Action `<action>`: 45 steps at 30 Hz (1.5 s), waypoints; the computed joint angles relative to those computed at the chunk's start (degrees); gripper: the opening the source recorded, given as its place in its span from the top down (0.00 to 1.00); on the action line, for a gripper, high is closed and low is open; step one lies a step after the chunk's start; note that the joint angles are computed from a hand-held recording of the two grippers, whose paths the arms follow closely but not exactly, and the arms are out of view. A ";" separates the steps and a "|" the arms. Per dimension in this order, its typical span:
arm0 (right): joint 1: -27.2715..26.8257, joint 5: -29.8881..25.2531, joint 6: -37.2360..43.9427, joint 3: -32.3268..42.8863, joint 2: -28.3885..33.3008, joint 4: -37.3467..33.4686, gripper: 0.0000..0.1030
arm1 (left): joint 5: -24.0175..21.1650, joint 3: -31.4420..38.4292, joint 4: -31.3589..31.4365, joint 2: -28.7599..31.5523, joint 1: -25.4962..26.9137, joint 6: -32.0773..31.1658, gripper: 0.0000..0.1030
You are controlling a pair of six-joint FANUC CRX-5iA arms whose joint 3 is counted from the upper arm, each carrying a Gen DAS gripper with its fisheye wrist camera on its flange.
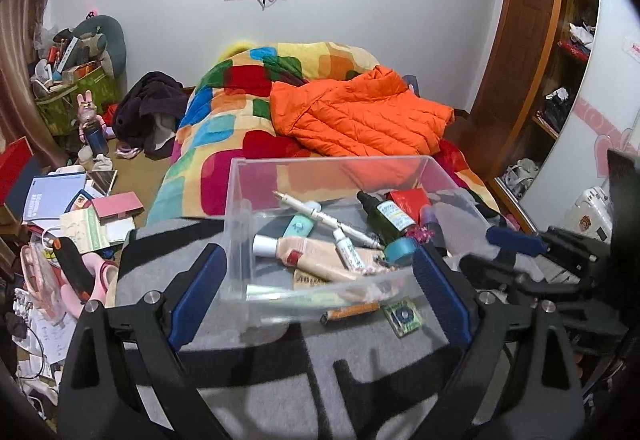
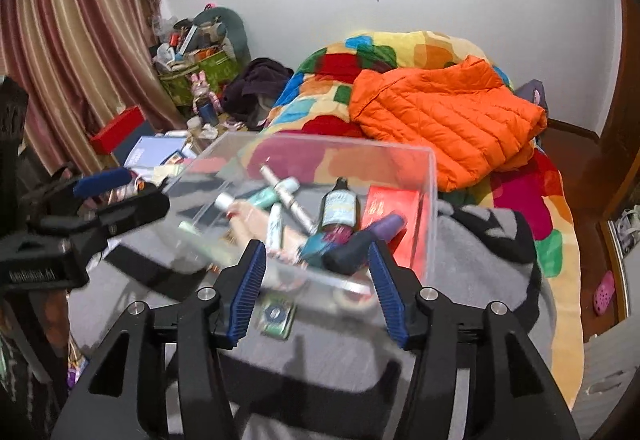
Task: Organize objects
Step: 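Grasp the blue Max box with left tool while right tool grasps the green square compact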
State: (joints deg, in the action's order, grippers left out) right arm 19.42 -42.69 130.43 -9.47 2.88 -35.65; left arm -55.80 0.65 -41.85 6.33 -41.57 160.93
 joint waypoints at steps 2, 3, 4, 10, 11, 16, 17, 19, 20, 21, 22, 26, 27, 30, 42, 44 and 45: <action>0.86 0.07 0.12 -1.34 -0.29 0.77 0.52 | -0.93 -0.44 -0.13 -0.21 -0.82 0.77 0.08; 1.51 0.16 0.05 -2.08 -0.25 1.43 0.52 | -1.36 -0.53 -0.16 -0.16 -1.13 1.01 0.08; 2.01 0.36 -0.20 -2.56 0.02 2.05 0.52 | -1.92 -0.78 -0.10 -0.10 -1.49 1.24 0.08; 5.48 0.77 -4.55 -2.85 4.15 6.54 0.52 | -1.30 -3.38 2.98 0.23 -1.27 2.17 0.08; 5.87 0.52 -5.24 -2.37 5.14 6.99 0.53 | -1.00 -3.70 3.53 0.40 -1.03 2.17 0.08; 6.31 0.09 -5.54 -1.72 6.66 7.54 0.75 | 0.59 -4.47 6.19 2.28 0.34 1.73 0.08; 5.80 -0.14 -4.55 -1.66 6.54 6.75 0.79 | 0.82 -4.42 6.47 2.60 0.61 1.51 0.08; 5.12 0.28 -3.57 -2.10 6.00 6.11 0.78 | 1.23 -3.78 7.03 3.81 0.97 1.12 0.08; 4.89 0.45 -3.31 -2.34 5.71 6.04 0.78 | 1.31 -3.40 7.18 4.34 1.09 0.94 0.08; 4.34 0.52 -2.89 -2.58 5.41 5.68 0.78 | 1.38 -2.89 7.29 4.97 1.12 0.72 0.08; 3.80 0.29 -2.65 -2.52 5.31 5.24 0.78 | 1.27 -2.11 7.28 5.83 1.08 0.44 0.08; 0.84 -1.24 -1.32 -2.08 5.10 3.11 0.78 | 0.82 0.88 8.37 8.89 1.46 -1.56 0.08; 0.05 -1.66 -0.79 -2.04 5.01 2.50 0.78 | 0.67 1.68 8.84 9.68 1.70 -2.20 0.08; -1.61 -2.46 0.54 -1.80 4.91 1.14 0.78 | -0.08 3.55 9.89 11.47 2.39 -3.32 0.08; -5.14 -6.02 4.76 -0.74 4.92 -4.16 0.78 | 0.85 3.50 14.63 13.29 5.01 -1.94 0.38; -5.34 -6.30 5.16 -0.85 4.80 -4.53 0.78 | 0.65 3.24 13.38 12.97 4.46 -0.55 0.44; -5.36 -6.36 5.24 -0.91 4.72 -4.61 0.78 | 1.49 2.55 13.36 12.51 4.48 -0.30 0.50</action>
